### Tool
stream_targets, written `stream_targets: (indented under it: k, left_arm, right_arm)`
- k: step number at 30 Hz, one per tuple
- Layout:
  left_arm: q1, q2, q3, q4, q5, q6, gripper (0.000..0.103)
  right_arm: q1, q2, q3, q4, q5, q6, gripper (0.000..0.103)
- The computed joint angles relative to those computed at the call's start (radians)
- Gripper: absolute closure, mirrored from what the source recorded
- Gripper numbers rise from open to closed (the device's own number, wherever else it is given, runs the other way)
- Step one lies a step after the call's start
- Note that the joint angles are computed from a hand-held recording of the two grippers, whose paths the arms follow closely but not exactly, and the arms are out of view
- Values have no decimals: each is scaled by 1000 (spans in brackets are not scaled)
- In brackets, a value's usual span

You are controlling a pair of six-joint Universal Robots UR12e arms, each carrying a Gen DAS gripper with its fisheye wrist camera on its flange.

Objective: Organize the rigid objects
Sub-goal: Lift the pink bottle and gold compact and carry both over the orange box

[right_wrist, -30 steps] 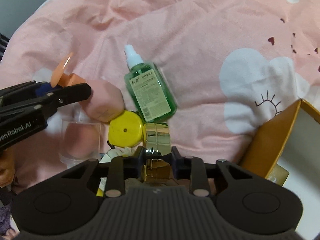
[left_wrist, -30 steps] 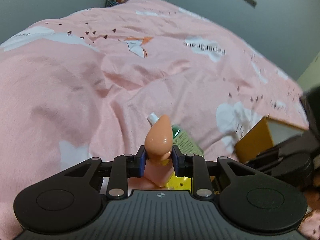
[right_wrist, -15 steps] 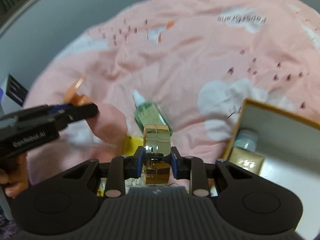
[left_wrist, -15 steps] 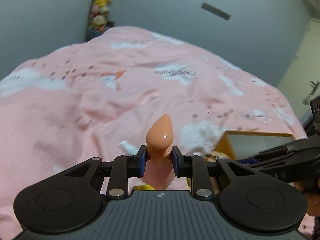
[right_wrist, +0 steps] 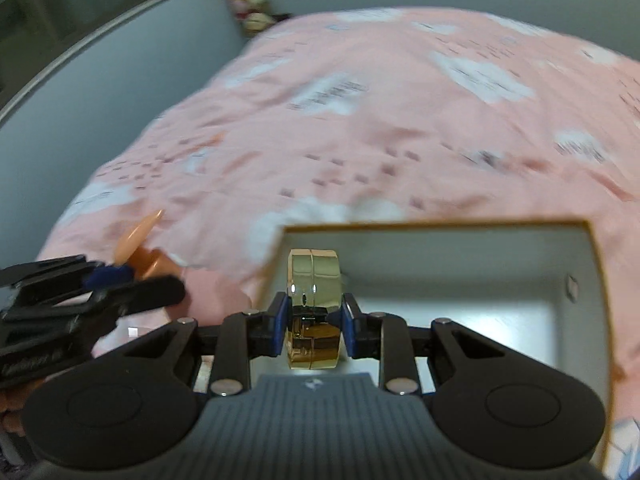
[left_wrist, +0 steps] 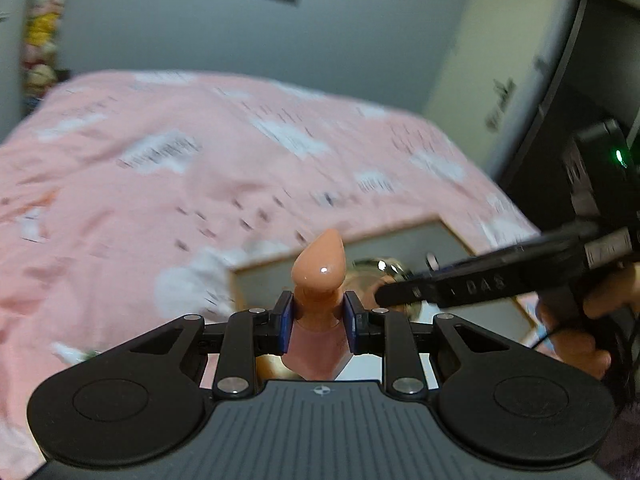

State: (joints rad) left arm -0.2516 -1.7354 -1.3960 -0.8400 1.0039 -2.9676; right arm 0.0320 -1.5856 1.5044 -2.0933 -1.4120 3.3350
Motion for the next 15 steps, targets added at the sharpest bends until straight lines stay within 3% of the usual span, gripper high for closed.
stream_targets:
  k: [5, 15]
  left_arm:
    - [-64, -40, 40, -140, 120, 125, 74]
    - [-124, -62, 37, -179, 303, 288, 74]
  right_arm:
    - [-35, -25, 59, 36, 13, 50, 76]
    - [-55, -25, 109, 84, 58, 71, 76]
